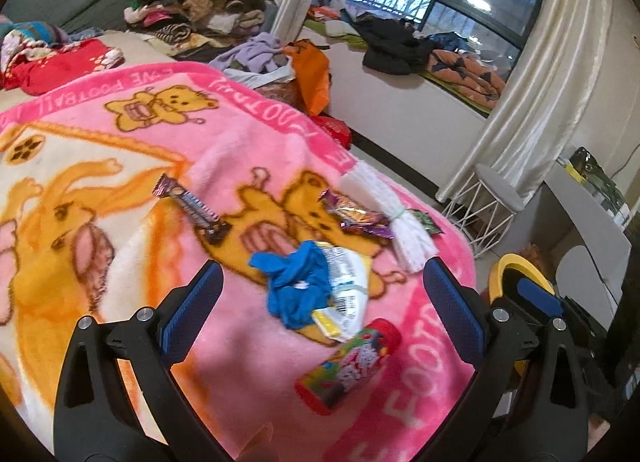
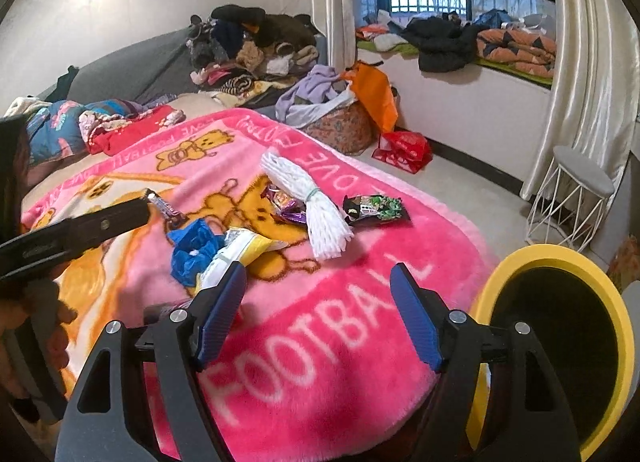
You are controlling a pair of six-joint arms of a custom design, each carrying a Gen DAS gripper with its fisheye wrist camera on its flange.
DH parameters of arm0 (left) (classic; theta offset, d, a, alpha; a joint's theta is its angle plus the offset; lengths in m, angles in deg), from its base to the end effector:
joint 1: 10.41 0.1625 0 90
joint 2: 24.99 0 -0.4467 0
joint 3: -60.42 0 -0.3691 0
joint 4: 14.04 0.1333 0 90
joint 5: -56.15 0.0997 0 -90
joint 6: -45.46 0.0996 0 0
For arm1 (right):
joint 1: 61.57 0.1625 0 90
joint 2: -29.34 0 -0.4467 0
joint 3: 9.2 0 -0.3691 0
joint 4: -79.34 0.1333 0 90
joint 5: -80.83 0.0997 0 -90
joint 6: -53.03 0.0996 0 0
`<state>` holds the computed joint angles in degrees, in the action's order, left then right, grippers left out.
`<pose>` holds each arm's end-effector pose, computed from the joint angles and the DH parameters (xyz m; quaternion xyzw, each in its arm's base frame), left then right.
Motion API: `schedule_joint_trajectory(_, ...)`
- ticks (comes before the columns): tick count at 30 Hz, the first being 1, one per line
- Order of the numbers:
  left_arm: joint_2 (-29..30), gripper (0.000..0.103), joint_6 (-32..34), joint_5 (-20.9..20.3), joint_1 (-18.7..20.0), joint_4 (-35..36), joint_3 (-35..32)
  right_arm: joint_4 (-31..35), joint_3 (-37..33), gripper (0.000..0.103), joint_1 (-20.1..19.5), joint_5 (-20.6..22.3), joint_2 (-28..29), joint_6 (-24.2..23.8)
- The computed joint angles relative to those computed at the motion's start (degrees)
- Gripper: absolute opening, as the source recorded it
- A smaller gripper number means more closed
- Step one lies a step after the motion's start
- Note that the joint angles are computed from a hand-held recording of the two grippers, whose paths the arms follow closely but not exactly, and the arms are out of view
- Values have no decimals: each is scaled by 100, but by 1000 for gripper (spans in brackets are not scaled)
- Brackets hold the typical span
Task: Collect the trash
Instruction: 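Move both tools back toward the remaining trash on the blanket, then grasp the blue glove with the left tool while the right tool grasps the white foam net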
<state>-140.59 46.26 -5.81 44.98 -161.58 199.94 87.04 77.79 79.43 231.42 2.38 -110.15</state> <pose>-0.0086 -0.3295 0.3977 0.2157 0.9061 -0.3359 0.1403 0.4247 -0.2840 -0.0378 0.1558 -0.8384 0.4145 0.3177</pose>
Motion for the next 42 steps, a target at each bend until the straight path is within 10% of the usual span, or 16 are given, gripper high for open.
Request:
schedule_joint_trajectory(9, 380, 92, 119, -282, 678, -182, -97, -44, -189, 72, -529, -328, 59, -260)
schedule_joint_trajectory(21, 739, 66, -10, -766, 1132, -193, -189, -109, -254, 71, -1108, -839, 19, -287)
schedule_joint_trajectory(28, 842, 53, 43, -970, 1207, -150, -177, -405, -84, 51, -1340, -1362, -114, -276)
schedule_joint_trajectory(32, 869, 42, 71, -997, 1224, -90, -167, -388, 11, 19, -1384, -1648, -180, -224)
schedule_joint_trajectory(42, 835, 8, -4, -940, 1222, 66, -155, -629, 302, 15, -992, -1401, -271, -130)
